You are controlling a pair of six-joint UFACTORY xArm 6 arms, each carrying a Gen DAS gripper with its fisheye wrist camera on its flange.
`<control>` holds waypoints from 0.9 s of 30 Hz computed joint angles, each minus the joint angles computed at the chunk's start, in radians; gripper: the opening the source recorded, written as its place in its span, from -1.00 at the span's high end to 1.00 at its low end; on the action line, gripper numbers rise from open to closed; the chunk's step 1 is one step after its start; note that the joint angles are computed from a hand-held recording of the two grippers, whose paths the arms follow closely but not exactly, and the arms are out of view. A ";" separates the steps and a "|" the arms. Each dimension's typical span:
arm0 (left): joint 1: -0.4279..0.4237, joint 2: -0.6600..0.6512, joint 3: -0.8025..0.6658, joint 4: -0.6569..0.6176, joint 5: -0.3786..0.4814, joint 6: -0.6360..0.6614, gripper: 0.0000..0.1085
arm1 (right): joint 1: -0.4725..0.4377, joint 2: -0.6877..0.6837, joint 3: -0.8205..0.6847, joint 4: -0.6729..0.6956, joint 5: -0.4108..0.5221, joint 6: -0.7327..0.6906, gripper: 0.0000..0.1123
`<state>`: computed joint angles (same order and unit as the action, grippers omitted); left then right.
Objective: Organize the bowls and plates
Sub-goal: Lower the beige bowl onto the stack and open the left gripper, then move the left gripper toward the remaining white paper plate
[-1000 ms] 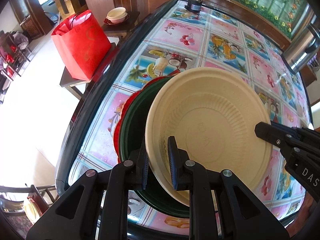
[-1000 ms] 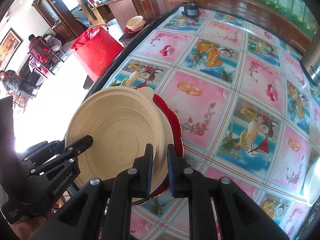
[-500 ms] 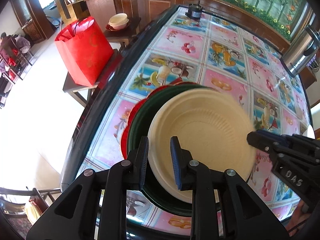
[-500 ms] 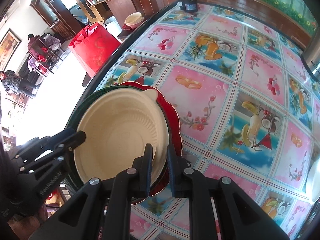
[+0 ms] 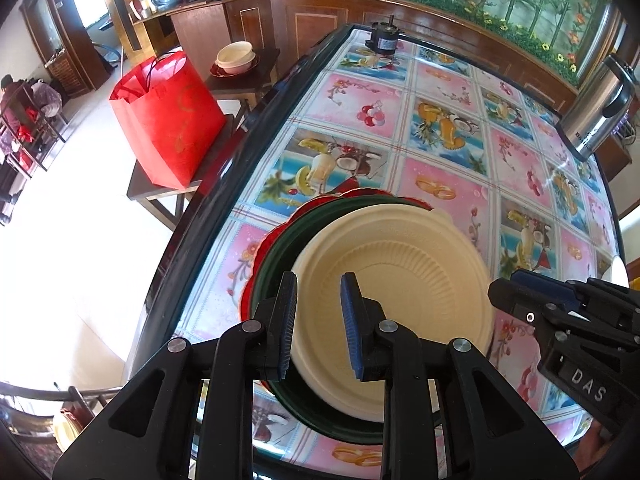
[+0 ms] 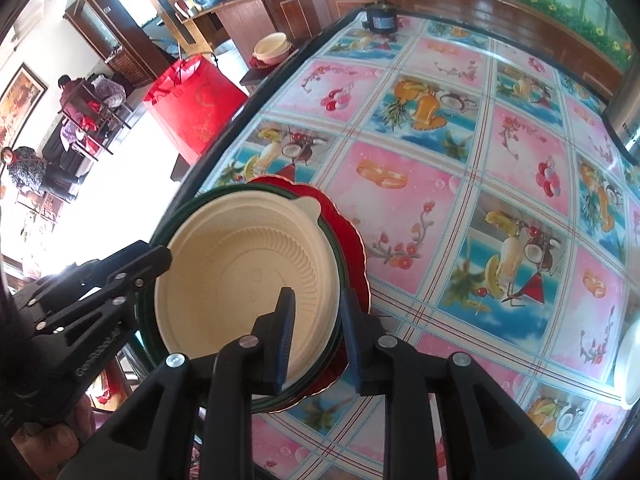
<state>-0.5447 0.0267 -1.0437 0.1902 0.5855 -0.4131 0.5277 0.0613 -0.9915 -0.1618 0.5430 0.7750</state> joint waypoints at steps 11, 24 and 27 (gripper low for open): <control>-0.043 0.031 -0.044 -0.018 0.010 0.015 0.59 | -0.001 -0.037 0.034 -0.067 0.002 0.069 0.39; -0.167 0.130 -0.173 -0.047 0.022 0.059 0.06 | -0.058 -0.205 0.200 -0.147 0.038 0.191 0.29; -0.200 0.166 -0.219 -0.069 0.040 0.083 0.07 | -0.082 -0.271 0.264 -0.149 0.045 0.215 0.28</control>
